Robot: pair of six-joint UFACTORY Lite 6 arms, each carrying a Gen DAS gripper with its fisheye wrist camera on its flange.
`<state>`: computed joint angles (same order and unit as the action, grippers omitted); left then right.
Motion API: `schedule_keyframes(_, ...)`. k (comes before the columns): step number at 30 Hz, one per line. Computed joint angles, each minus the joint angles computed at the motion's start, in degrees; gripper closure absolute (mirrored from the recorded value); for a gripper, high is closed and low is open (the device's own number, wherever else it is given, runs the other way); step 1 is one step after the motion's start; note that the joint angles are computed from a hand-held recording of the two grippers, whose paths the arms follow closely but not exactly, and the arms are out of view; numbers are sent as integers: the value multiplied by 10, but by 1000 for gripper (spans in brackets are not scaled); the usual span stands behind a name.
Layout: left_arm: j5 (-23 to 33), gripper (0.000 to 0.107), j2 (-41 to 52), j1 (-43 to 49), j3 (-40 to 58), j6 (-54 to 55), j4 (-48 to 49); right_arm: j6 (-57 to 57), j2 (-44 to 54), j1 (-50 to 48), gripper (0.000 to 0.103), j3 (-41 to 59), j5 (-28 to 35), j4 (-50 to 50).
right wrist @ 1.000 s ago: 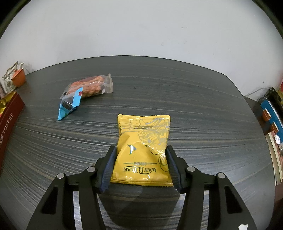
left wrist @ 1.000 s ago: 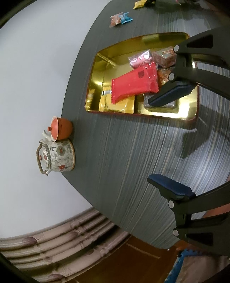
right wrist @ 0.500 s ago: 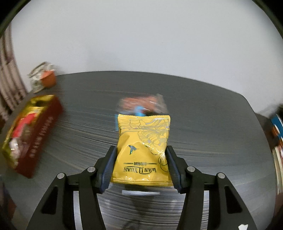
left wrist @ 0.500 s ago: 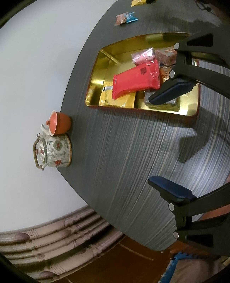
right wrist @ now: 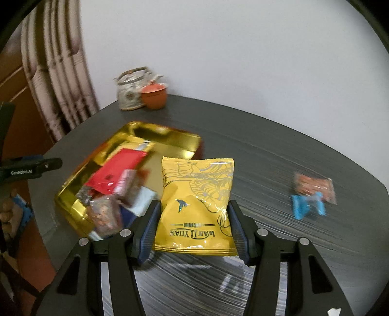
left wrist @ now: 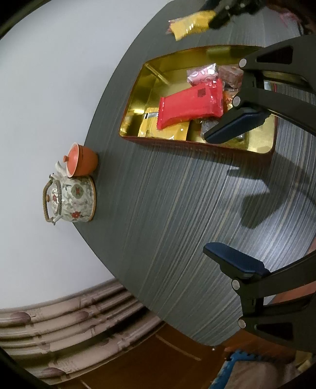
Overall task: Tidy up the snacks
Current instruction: 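Carry the yellow WANTUAN packet over the gold tray with the right tool, then lower the WANTUAN packet into the tray and open the right tool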
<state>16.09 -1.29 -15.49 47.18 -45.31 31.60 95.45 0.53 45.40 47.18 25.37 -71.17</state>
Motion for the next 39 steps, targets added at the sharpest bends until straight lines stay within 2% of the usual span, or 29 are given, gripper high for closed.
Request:
schedule_keyframes(6,-1,23,1,-4,2,-1,0,-28,113,33,52,106,13,21)
schedule_keyframes(13,-3,23,-2,-3,1,3,-7,-34,205,48,51,179,29,33)
schedule_keyframes(31,-2,23,2,-8,3,2,-10,48,193,42,49,166,12,-7)
schedule_keyframes(36,-1,23,-2,-8,1,5,-13,13,215,42,50,192,-22,27)
schedule_keyframes(39,1,23,2,-9,5,7,-16,17,236,52,49,211,-6,17)
